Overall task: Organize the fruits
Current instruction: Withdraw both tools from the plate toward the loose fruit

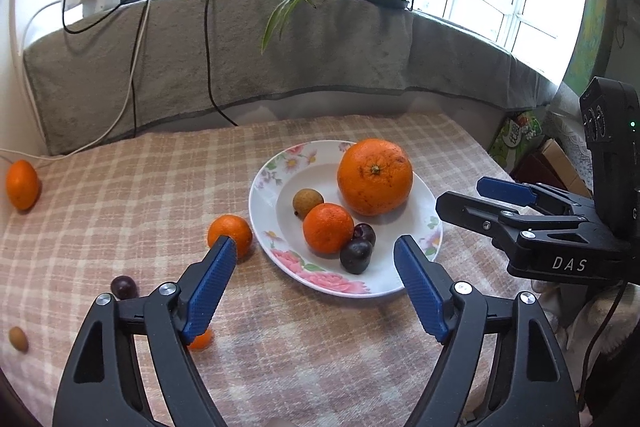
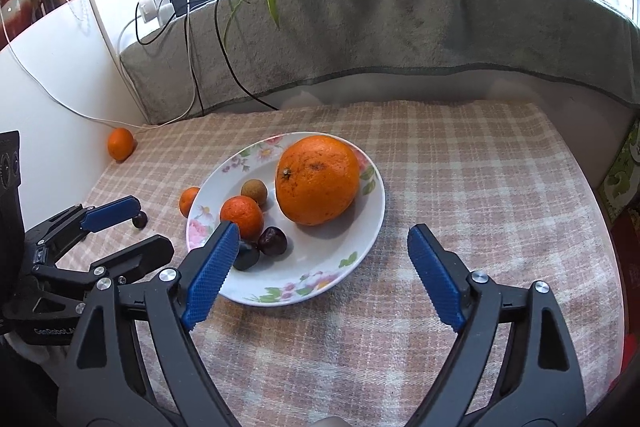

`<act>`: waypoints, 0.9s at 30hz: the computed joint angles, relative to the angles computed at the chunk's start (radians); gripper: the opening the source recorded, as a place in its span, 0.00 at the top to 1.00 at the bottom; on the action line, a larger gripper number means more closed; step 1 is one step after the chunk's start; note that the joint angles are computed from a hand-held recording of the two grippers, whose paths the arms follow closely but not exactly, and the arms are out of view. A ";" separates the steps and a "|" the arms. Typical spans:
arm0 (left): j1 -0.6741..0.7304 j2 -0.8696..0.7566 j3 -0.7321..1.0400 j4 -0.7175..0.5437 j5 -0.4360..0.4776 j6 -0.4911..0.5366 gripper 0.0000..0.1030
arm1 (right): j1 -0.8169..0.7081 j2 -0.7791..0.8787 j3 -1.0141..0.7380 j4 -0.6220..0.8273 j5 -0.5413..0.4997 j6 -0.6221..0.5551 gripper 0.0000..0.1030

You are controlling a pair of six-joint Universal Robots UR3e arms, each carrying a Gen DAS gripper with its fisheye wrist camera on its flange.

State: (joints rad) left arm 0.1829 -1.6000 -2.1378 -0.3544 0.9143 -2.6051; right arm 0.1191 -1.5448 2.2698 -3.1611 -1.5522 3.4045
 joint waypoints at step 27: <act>0.157 0.090 -0.050 -0.047 -0.074 0.062 0.21 | 0.132 0.103 -0.165 0.038 -0.056 0.048 0.14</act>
State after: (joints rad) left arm 0.3398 -1.5102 -2.1879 -0.4010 0.8403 -2.5429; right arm 0.2514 -1.4418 2.1050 -3.1228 -1.6084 3.4522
